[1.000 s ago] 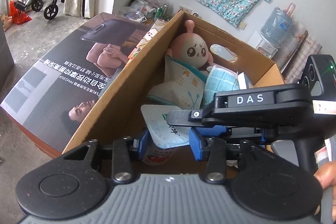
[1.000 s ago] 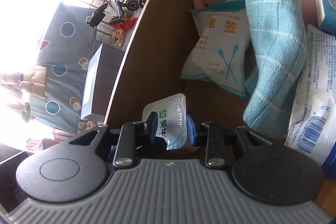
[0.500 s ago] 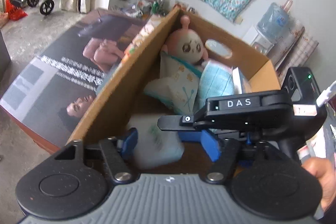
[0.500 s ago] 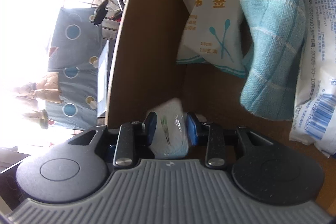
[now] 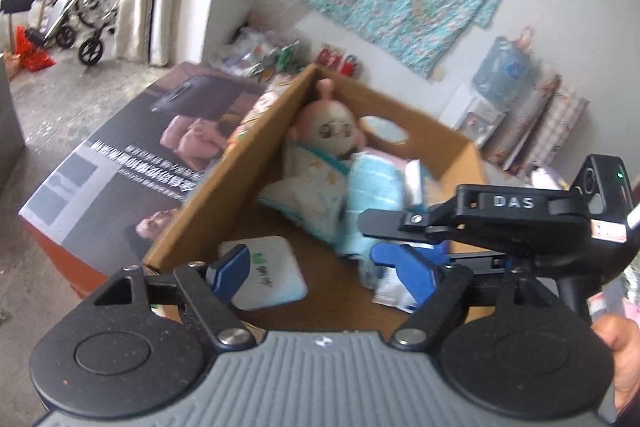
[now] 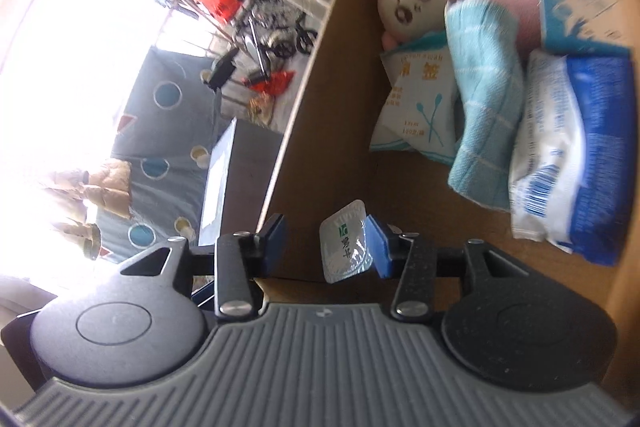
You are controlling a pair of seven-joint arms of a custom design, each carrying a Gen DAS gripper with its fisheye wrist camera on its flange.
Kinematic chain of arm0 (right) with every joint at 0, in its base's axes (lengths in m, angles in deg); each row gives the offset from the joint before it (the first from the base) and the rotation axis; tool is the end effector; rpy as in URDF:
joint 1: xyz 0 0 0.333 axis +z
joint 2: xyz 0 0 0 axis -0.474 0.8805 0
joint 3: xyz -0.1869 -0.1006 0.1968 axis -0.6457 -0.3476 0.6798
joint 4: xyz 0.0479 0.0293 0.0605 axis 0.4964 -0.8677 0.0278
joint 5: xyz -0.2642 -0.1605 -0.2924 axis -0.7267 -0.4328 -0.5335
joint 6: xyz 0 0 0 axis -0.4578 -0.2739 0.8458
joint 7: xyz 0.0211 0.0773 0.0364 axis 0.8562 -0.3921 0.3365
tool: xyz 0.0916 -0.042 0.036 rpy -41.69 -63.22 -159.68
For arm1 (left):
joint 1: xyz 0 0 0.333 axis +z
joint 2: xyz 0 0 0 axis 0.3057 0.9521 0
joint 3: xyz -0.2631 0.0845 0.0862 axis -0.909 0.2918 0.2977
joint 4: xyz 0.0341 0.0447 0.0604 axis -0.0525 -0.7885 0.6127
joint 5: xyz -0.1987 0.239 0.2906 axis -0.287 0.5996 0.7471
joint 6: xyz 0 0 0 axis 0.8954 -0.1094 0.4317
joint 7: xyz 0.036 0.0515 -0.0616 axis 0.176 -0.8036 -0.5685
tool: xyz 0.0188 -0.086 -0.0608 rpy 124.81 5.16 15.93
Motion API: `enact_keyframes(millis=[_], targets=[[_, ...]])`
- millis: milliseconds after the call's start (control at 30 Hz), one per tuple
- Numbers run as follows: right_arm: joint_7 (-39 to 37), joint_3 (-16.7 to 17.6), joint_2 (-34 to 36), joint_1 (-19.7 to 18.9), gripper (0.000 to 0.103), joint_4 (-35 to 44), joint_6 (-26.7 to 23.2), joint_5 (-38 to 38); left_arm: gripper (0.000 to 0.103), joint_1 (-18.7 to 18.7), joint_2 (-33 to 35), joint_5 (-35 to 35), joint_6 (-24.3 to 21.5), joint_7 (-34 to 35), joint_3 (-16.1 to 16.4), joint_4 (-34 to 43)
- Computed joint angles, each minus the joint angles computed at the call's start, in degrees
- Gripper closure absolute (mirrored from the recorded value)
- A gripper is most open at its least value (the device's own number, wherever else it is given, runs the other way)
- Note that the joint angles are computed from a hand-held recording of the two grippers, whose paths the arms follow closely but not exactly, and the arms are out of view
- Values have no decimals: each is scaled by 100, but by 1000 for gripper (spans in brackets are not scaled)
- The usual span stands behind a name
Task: Organize soft objects
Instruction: 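Move both grippers back over the bed, then grasp the orange-striped rolled towel with the right gripper while the left gripper grasps the green scrunchie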
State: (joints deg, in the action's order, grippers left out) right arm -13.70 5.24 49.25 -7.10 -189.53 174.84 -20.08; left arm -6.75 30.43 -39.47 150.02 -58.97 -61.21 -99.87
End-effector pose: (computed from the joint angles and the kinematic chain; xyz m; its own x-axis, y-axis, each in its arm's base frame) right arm 0.5232 0.3264 0.4346 0.1826 -0.5081 -0.8417 -0.9819 -0.1386 -0.1293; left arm 0.3017 -0.2988 0.4931 0.4456 -0.8445 0.2972 -0.5295 -0.5163 -0.6731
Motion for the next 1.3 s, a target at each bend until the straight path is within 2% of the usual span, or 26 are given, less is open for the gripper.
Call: enact_keyframes(millis=[100, 267, 433, 533, 600, 733, 867, 1000, 1100, 1233, 1300], targets=[[-355, -126, -764, -65, 53, -663, 265, 122, 19, -2, 200, 170, 148, -111, -217, 207], [-852, -510, -2209, -190, 46, -1869, 646, -162, 15, 110, 895, 802, 527, -308, -620, 766], [-728, -810, -3508, -596, 41, -2882, 926, -1107, 14, 265, 2017, 1805, 1124, -540, -884, 1551], [-571, -915, -3995, -1012, 41, -3219, 981, -1884, 14, 174, 2857, 2274, 1452, -401, -842, 2123], [-622, -1067, -4206, -1291, 41, -3342, 855, -2352, 14, 34, 3400, 2432, 1480, -180, -787, 2537], [-882, -1230, -4379, -1878, 40, -3435, 578, -3221, 14, -291, 4330, 2916, 1523, 77, -661, 3299], [-1096, -1368, -4229, -2308, 40, -3428, 418, -3681, 14, -635, 5246, 3204, 1872, 512, -427, 4060], [-1603, -1580, -3790, -2388, 41, -3161, 209, -3633, 15, -1066, 6162, 3495, 1972, 699, -104, 4901], [-1932, -1573, -3392, -2399, 43, -2938, 125, -3604, 19, -1294, 6788, 3171, 1781, 1189, 47, 5551], [-1996, -1536, -2930, -2426, 48, -2652, -13, -3483, 20, -1478, 7342, 2747, 1820, 1607, 259, 6151], [-2134, -1572, -2728, -2412, 48, -2516, -50, -3345, 20, -1627, 7598, 2580, 1689, 1790, 388, 6471]])
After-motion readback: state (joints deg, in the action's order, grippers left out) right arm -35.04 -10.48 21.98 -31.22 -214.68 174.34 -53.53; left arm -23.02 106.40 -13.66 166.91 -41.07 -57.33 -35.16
